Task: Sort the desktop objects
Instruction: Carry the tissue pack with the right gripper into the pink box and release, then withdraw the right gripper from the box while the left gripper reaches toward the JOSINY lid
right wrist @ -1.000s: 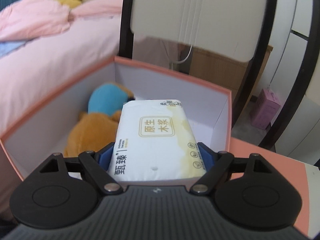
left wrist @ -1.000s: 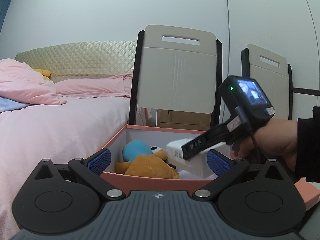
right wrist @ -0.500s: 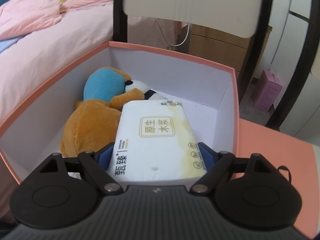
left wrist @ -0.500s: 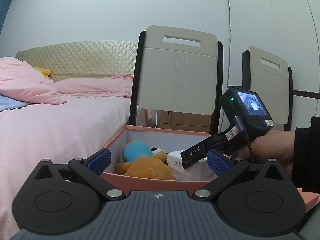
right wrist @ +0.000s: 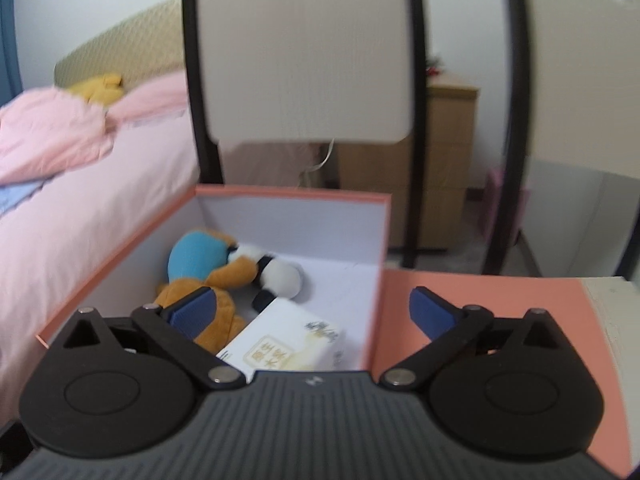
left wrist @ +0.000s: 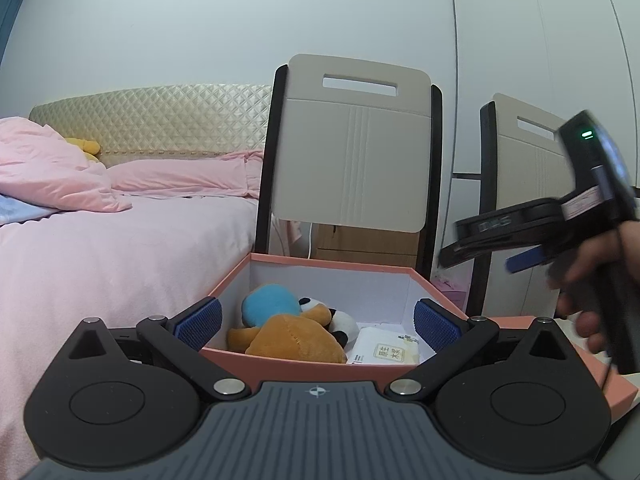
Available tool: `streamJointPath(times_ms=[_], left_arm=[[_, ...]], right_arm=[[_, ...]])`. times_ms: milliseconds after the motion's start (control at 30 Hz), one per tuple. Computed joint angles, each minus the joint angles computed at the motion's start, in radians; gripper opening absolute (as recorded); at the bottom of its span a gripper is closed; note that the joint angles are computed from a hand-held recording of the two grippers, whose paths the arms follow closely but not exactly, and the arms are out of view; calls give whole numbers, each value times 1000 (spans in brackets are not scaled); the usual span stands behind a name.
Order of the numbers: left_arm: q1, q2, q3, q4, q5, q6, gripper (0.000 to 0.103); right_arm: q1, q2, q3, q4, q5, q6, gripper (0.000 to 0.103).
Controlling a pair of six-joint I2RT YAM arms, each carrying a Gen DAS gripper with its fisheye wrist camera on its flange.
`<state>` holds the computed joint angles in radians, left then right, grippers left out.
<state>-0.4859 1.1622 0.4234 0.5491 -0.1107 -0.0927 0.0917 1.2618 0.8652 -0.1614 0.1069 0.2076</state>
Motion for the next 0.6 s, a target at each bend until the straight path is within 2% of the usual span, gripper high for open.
streamJointPath(times_ms=[200, 600], left_arm=[[-9, -4, -3, -2, -9, 7, 103], [-51, 8, -25, 47, -40, 42, 103]], right_arm=[[-13, -309, -181, 4, 80, -20, 103], [-11, -957, -539, -93, 169, -31, 103]])
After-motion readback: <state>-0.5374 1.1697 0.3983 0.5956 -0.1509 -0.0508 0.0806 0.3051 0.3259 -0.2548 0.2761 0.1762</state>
